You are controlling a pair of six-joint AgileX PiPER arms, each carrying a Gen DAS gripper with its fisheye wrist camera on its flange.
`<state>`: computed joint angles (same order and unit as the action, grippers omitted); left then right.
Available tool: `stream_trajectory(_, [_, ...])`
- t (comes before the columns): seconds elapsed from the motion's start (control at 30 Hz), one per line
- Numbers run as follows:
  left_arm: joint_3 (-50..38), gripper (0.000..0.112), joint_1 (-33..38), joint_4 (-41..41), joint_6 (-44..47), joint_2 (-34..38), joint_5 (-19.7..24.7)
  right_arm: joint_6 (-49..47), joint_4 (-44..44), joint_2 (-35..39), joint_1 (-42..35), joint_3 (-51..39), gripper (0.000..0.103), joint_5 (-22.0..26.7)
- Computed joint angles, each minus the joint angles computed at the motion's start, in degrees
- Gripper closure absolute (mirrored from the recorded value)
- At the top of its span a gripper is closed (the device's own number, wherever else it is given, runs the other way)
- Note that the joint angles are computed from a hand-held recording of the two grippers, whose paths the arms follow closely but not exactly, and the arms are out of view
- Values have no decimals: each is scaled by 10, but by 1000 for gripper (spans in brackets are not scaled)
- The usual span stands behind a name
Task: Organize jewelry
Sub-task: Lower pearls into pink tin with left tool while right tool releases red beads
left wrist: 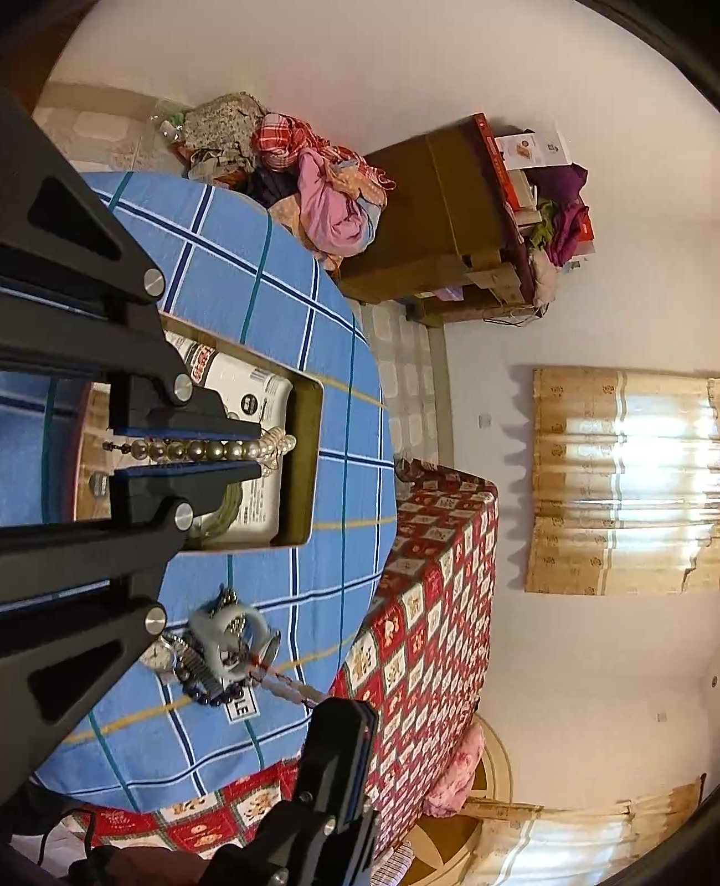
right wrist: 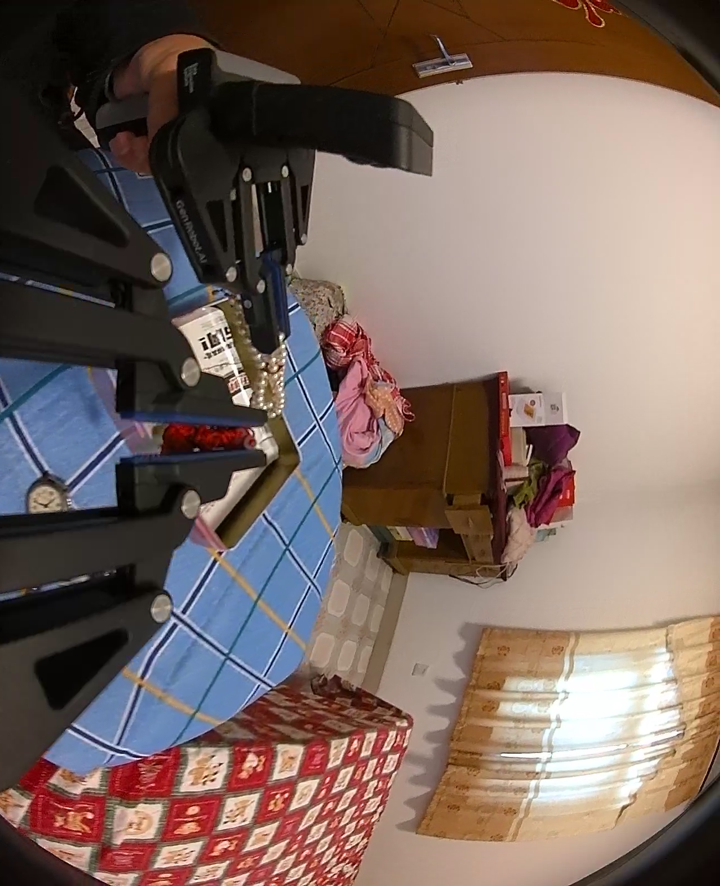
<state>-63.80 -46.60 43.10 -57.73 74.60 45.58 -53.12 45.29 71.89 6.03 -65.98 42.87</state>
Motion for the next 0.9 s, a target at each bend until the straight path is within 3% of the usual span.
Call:
stream_trajectory(0.47, [-16,107,54,-27,46,37,-22,72,-66,59,72,-38,93,-46])
stream_trajectory(0.9, [-26,107,89,-55,80,77,-43,103,-88,99,90,-41,93,-58])
